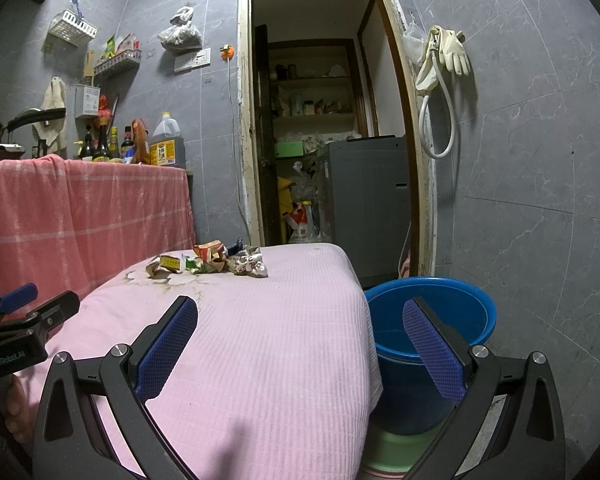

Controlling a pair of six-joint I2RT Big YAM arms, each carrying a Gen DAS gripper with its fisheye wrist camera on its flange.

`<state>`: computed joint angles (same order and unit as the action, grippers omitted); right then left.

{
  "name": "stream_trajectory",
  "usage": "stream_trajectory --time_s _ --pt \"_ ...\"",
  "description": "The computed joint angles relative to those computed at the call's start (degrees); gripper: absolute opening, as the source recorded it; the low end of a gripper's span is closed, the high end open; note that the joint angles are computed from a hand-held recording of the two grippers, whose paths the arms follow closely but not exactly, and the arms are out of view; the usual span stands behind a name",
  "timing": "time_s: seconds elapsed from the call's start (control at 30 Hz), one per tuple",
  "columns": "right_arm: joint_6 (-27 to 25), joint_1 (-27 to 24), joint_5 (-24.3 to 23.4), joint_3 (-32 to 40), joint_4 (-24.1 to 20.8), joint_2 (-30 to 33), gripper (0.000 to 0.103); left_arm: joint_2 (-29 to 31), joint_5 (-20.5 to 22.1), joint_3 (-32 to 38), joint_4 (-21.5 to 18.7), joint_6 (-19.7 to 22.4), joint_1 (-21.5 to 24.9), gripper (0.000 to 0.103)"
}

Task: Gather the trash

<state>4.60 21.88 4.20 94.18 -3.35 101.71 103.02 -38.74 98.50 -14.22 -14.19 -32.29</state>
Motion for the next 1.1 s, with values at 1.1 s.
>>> stream_trajectory --time_s 1.1 --pt "-0.01 0.47 0.13 1.47 0.34 1.24 0.103 0.11 0.75 1.16 -1.0 -0.72 0.31 0.101"
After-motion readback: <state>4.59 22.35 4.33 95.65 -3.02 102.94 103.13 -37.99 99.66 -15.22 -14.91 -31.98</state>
